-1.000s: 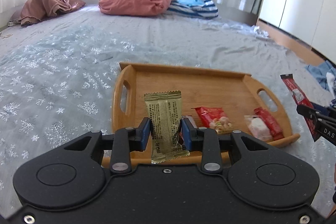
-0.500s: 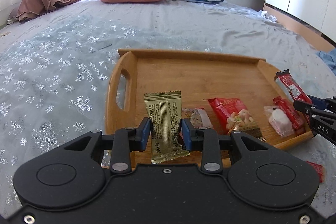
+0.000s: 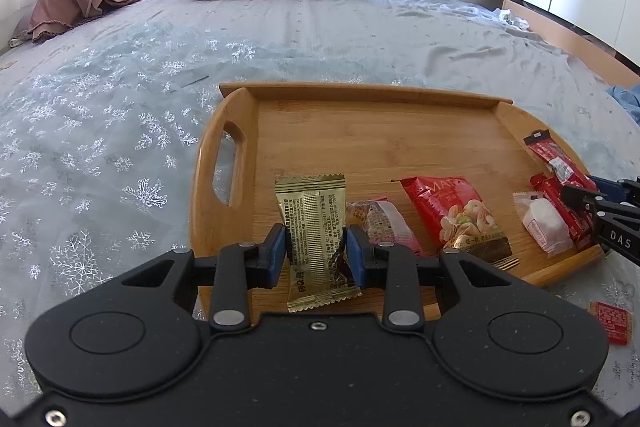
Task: Organize snacks
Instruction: 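Carry the gold packet and red stick snack over the tray and lower them, then open both tools to release the snacks onto the tray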
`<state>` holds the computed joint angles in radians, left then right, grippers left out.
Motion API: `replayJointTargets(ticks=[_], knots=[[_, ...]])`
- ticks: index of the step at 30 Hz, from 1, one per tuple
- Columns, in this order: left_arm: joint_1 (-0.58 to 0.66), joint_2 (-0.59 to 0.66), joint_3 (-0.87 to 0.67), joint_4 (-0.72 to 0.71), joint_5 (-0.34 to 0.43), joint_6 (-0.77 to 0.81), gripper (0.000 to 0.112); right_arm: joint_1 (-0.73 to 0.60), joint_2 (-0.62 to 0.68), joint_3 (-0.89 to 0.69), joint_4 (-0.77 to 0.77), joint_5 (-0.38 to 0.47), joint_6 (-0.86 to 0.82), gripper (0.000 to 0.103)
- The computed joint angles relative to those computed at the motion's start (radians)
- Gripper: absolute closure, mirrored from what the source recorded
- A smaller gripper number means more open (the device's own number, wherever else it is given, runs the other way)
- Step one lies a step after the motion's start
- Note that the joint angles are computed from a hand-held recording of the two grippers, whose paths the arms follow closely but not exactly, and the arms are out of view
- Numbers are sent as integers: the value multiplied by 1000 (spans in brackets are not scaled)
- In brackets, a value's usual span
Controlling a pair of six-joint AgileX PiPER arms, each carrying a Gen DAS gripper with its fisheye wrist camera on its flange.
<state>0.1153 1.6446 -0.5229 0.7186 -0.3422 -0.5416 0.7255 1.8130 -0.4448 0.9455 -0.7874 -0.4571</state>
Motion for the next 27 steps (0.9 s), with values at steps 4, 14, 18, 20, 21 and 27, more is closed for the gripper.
replayJointTargets(ticks=[4,14,18,20,21,27], knots=[[-5,10,-6,-10,4,9,81,-36,-11,-2,-38,32,16,73],[-12,22,-9,-30,2,22,81,-205,-60,36,-383,144,336,72],[-10,25,-11,-26,1,19,81,-279,-69,50,-562,164,507,72],[-10,25,-12,-27,2,20,81,-293,-67,51,-602,164,551,72],[-10,25,-12,-27,2,20,81,-293,-65,51,-612,163,564,72],[-11,25,-12,-28,2,20,81,-287,-44,29,-673,175,624,72]])
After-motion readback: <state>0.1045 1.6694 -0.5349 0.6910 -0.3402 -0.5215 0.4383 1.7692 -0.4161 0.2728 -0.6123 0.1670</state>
